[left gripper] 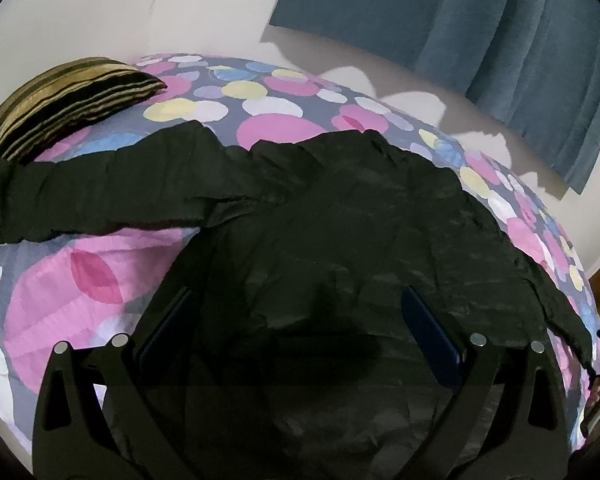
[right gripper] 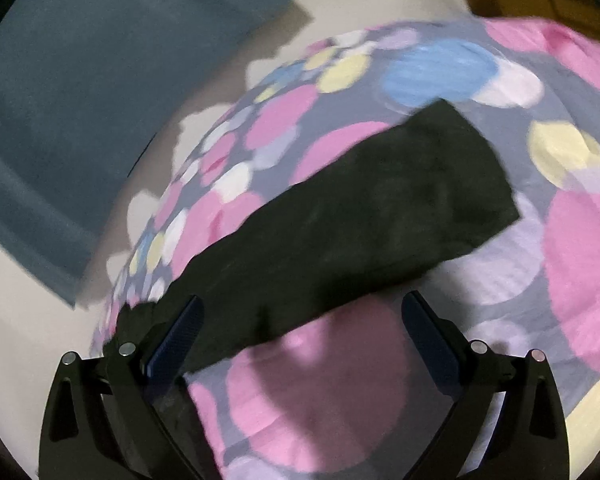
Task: Fold large clothes
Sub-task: 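Grasp the jacket sleeve with the right gripper and lift it across the body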
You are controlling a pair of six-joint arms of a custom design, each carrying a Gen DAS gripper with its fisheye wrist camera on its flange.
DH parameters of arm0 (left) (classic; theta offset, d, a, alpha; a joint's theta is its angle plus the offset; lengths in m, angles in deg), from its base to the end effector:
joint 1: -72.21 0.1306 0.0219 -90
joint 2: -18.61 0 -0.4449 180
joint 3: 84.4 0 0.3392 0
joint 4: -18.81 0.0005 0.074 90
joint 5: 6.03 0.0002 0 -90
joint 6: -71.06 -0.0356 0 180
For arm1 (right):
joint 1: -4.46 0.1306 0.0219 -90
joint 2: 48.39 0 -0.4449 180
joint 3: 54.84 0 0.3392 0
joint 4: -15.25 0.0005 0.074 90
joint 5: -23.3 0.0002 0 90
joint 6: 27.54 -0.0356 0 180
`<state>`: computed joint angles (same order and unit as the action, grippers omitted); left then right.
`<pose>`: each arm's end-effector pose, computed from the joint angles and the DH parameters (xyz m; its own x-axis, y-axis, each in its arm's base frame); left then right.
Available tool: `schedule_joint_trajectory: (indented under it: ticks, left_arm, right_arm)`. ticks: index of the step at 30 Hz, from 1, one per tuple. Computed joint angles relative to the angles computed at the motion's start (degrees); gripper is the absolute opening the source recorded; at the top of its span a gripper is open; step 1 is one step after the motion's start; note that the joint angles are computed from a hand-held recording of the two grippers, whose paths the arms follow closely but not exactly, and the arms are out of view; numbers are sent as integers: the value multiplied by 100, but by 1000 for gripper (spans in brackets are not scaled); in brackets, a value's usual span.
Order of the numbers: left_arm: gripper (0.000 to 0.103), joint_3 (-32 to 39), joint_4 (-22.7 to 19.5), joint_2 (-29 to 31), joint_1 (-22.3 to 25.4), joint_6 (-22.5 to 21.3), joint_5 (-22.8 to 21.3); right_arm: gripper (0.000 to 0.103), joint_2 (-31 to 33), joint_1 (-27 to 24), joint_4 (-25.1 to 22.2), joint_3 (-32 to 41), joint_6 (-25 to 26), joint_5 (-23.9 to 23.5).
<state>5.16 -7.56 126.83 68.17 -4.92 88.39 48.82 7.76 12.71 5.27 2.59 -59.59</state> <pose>0.5580 -0.0427 0.3671 -0.7149 -0.1917 -0.6725 -0.0501 0.9733 -0.2241 0.4319 0.0200 0.2975 -0.2868 0.8431 -0.4548 0.5699 0.5318 0.6264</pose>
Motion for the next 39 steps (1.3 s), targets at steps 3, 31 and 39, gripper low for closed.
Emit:
schedule_joint_trajectory:
  ticks: [3, 31, 39]
  left_arm:
    - [101, 6, -4, 49, 24, 33, 25]
    - [101, 98, -141, 196, 140, 146, 51]
    - [101, 33, -74, 80, 190, 90, 98]
  right_arm:
    - [97, 64, -254, 348, -242, -315, -220]
    - [9, 285, -474, 103, 283, -259, 482]
    - [9, 400, 372, -516, 1648, 958, 777]
